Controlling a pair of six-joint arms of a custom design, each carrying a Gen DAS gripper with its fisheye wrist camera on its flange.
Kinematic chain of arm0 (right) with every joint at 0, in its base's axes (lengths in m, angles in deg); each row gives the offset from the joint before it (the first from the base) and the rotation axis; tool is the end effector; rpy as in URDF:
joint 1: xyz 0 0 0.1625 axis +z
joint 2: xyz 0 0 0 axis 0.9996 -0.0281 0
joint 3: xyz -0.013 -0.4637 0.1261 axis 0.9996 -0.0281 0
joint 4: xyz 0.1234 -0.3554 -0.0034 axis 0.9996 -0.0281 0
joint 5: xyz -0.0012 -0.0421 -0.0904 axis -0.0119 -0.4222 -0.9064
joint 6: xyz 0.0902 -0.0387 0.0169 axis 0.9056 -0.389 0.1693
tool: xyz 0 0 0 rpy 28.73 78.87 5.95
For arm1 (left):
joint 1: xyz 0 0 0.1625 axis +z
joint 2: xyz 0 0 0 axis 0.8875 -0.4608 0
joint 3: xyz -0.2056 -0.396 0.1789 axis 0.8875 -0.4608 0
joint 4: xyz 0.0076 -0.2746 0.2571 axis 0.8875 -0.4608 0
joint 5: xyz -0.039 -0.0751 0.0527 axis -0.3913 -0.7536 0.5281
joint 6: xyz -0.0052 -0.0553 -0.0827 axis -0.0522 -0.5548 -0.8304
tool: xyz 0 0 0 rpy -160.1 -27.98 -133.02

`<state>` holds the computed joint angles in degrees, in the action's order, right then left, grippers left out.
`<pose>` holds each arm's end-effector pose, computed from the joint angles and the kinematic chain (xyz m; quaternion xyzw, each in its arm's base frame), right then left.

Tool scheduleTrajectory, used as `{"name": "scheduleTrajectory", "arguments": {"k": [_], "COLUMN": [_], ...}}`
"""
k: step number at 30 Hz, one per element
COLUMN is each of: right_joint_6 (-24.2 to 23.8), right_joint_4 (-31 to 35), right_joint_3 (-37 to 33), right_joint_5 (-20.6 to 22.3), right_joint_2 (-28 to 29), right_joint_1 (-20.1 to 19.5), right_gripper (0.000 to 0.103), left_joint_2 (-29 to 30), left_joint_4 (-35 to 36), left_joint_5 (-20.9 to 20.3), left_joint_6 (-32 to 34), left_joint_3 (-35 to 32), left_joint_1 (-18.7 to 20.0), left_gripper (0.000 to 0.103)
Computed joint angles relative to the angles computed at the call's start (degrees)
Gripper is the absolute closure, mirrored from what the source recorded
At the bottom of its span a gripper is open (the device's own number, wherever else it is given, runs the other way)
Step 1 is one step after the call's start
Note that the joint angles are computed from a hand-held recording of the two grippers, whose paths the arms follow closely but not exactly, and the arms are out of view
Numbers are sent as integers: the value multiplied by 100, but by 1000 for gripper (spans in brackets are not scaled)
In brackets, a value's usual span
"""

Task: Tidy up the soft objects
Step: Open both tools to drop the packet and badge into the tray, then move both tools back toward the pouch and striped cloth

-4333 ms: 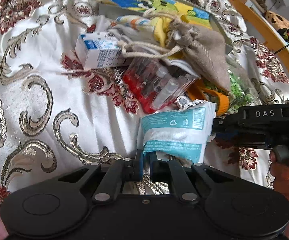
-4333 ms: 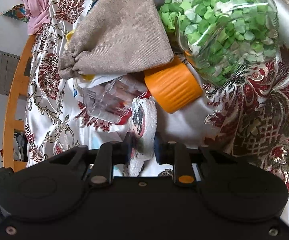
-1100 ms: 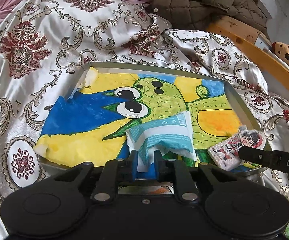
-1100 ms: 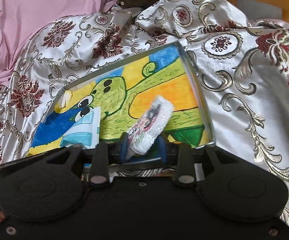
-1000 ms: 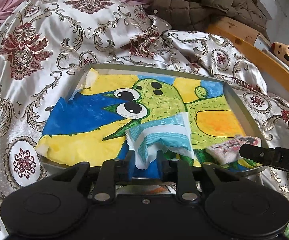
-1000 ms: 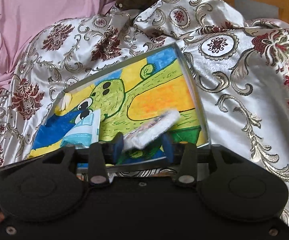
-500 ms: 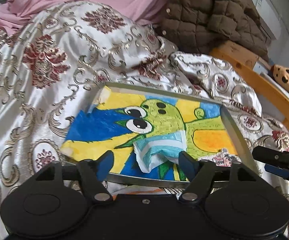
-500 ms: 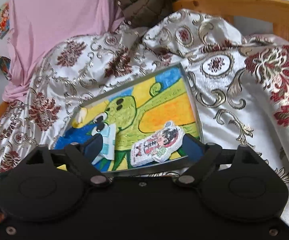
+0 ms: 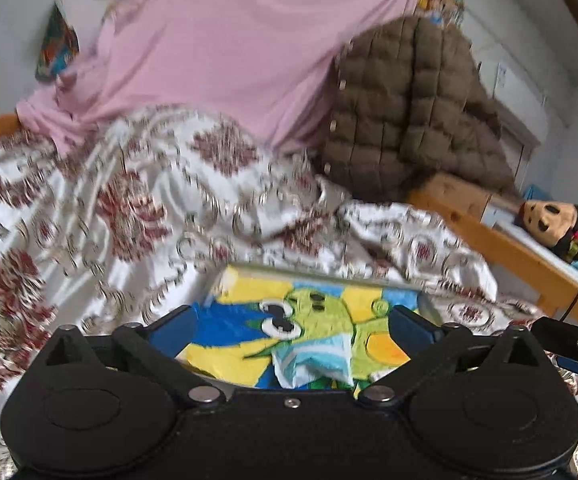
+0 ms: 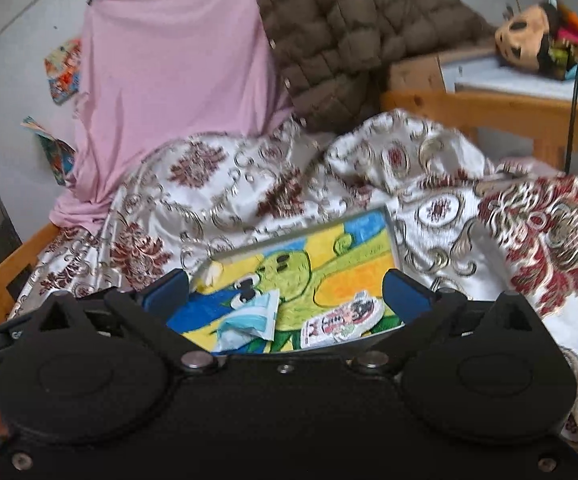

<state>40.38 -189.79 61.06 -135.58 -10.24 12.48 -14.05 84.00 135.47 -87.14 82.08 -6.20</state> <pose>0.2396 -0.7381 0.1645 0.1059 -0.7855 0.5746 0.2041 -0.2547 -0.7198 0.1893 0.2292 0.8120 -0.5092 0.1699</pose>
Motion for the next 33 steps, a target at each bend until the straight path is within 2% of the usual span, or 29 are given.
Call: {"name": "scheduleTrajectory", "arguments": {"k": [5,8,15,23,33], "right_joint_6": [-507,-657,-948,-1017,-530], "right_joint_4": [-942,-1347,-2200,-2626,-2505], "right_joint_3": [436,710,1236,1802,2380], "right_joint_5": [-70,-129,-434,-754,-1632], "right_joint_2": [-18,-49,-71,-160,-283], "right_joint_1": [157,257,517,767,1018], "right_gripper": [1,1,1,1,1], "left_joint_2": [-488,-713,-1086,-1405,-1624], "left_joint_4": [-828,-1261,-1699,-1656,-1251], "left_joint_5": [-8,-44,-143,-415,-805], "left_joint_6": [170,279,280,89,-259], "left_joint_3": [962,1440,2228,2795,3179], "left_joint_1": [-141,-221,-354,-430,-535], "left_gripper": [1,1,1,1,1]}}
